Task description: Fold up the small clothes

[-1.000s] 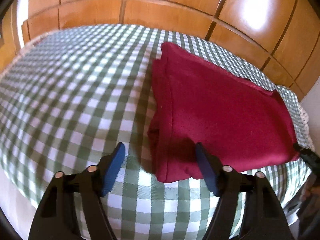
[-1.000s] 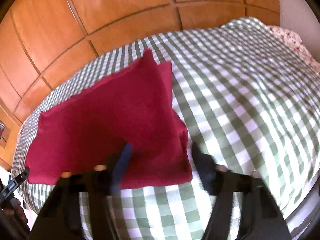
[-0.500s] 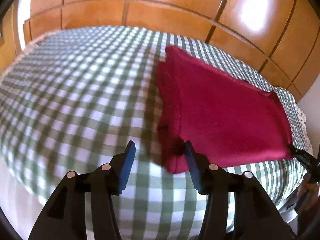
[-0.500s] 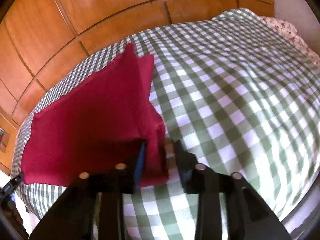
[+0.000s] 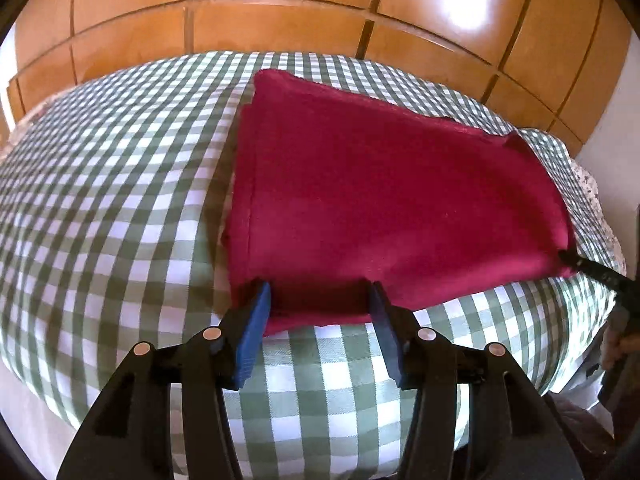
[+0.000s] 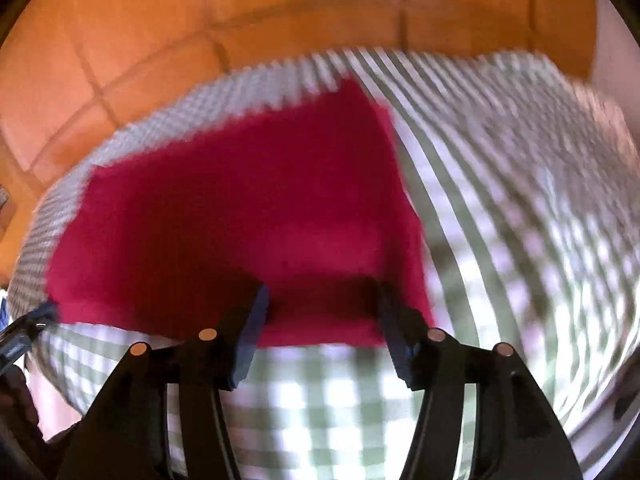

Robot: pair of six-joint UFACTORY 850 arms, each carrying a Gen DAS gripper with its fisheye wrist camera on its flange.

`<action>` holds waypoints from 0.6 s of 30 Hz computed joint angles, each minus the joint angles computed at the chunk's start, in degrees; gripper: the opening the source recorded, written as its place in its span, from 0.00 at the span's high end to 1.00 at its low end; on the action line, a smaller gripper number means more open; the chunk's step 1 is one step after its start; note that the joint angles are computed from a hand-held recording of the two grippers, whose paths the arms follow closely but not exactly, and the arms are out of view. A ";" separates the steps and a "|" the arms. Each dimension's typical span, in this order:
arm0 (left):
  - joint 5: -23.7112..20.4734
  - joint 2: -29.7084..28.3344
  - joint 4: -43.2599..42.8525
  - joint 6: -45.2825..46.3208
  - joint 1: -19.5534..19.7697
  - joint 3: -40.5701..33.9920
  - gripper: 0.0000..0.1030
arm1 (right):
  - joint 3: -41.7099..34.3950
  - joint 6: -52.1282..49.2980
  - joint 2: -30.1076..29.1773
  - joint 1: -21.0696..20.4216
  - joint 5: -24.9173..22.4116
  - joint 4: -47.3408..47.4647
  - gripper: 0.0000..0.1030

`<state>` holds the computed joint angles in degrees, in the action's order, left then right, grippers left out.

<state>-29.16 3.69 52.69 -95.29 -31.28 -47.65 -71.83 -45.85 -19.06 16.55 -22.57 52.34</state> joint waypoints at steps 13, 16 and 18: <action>-3.25 -2.55 5.14 -1.40 -0.03 -6.88 0.41 | -3.56 -5.51 0.81 1.06 0.22 4.84 0.40; -4.02 -4.66 6.76 -1.08 1.40 -9.81 0.41 | -7.59 -0.14 -1.90 1.88 0.43 0.32 0.40; -3.80 -5.95 7.67 -0.76 2.66 -11.40 0.41 | -10.22 3.00 -3.59 2.69 0.39 -2.59 0.40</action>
